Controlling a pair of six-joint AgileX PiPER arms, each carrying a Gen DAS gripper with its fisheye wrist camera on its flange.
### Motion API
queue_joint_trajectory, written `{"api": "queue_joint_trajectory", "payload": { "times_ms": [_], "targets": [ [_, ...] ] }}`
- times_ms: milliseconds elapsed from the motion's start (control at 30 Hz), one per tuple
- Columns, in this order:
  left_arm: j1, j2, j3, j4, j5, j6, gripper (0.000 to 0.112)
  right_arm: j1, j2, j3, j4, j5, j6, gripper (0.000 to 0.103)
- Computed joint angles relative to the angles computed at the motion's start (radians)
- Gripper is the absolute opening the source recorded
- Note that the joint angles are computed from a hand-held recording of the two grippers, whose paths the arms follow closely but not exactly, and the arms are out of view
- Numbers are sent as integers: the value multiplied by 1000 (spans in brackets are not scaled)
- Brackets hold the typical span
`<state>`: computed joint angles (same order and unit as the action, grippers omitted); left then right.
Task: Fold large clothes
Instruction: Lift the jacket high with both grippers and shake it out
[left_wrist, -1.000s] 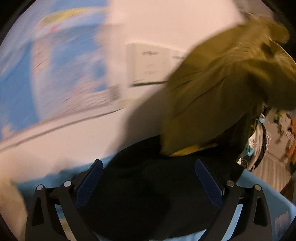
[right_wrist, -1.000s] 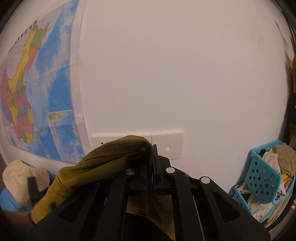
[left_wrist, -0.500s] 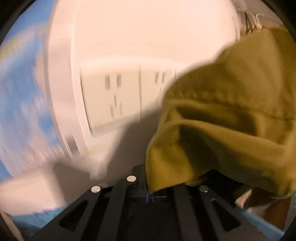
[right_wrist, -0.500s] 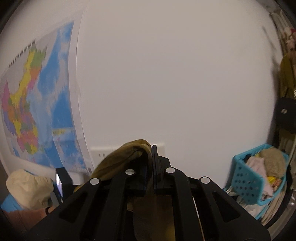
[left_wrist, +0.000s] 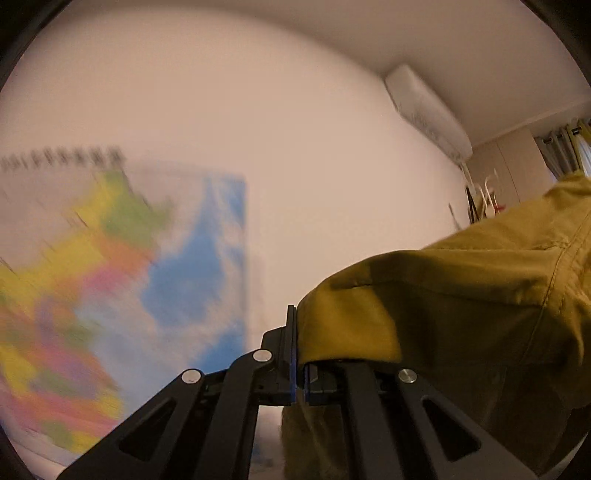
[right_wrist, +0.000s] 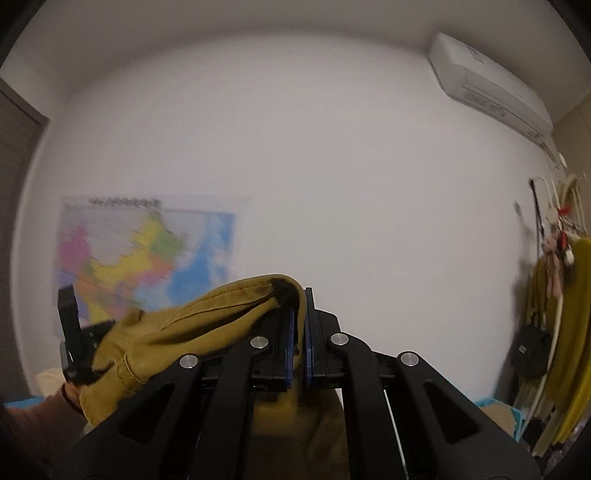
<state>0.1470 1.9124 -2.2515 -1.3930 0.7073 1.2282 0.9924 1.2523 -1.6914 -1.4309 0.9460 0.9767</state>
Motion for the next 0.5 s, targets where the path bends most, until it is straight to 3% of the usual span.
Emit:
{"api": "queue_joint_trajectory", "payload": {
  "times_ms": [133, 200, 267, 367, 433, 500],
  "targets": [
    [190, -266, 321, -140, 73, 166, 2, 231, 12, -64, -8, 97, -70, 4],
    [322, -342, 405, -168, 145, 203, 2, 292, 25, -93, 32, 99, -97, 5],
    [419, -427, 498, -174, 153, 266, 2, 292, 35, -113, 99, 60, -125, 5],
    [483, -498, 573, -131, 124, 316, 2, 127, 76, -159, 355, -69, -239, 5],
    [430, -462, 527, 22, 37, 238, 2, -59, 114, -136, 555, -212, -267, 6],
    [387, -376, 453, 222, 22, 105, 2, -212, 210, -162, 755, -289, -311, 6]
  ]
}}
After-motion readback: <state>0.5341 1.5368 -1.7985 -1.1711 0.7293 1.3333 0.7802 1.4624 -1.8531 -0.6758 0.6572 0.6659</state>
